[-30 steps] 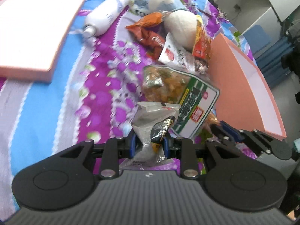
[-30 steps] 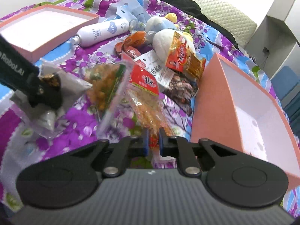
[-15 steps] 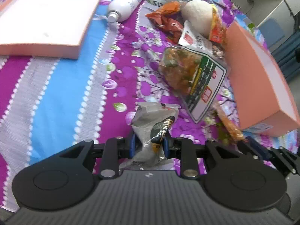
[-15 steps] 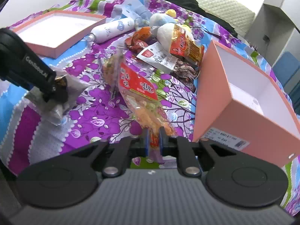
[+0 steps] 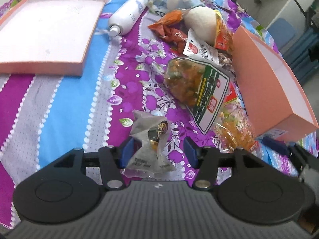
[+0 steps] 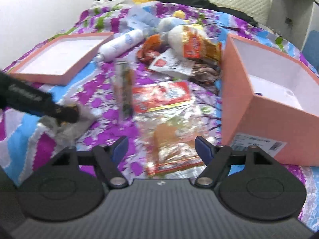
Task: Organize snacks
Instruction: 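Grasp the red-label jerky bag with the right tool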
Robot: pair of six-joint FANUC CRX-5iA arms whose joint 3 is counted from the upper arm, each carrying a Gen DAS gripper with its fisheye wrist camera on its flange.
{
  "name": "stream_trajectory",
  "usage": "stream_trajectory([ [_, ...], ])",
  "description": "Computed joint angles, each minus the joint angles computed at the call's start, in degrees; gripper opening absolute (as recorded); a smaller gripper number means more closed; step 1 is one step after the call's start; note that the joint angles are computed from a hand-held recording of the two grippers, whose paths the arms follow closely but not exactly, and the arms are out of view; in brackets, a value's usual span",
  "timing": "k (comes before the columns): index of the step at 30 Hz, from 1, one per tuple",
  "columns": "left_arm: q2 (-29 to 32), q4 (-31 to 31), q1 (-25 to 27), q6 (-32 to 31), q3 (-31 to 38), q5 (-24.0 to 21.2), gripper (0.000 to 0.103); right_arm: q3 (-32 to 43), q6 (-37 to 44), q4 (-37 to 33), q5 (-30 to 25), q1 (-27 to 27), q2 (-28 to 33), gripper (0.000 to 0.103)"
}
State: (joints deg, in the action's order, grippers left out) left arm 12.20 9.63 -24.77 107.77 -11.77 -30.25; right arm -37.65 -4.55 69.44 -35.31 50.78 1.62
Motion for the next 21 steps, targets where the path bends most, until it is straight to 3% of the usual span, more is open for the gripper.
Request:
stream_trajectory([
  [3, 0.5, -2.2, -0.3, 0.3, 1.0, -0.4, 0.060, -0.3, -0.5, 2.0, -1.3, -1.1, 0.6, 0.075],
  [8, 1.8, -3.8, -0.4, 0.7, 1.7, -0.5, 0.060, -1.5, -1.9, 3.3, 4.6, -4.9, 0.7, 0.075],
  [11, 2.5, -3.8, -0.4, 0.7, 1.8, -0.5, 0.059, -1.1, 1.5, 0.1, 7.5, -5.9, 1.7, 0.075],
  [15, 3.4, -7.9, -1.2, 3.5, 3.2, -1.1, 0.050, -2.8, -3.7, 5.9, 10.5, -8.4, 2.1, 0.077],
  [21, 3.3, -9.1, -1.6, 4.8, 3.2, -0.7, 0.044, -1.6, 0.6, 0.4, 10.1, -7.1, 2.5, 0.070],
])
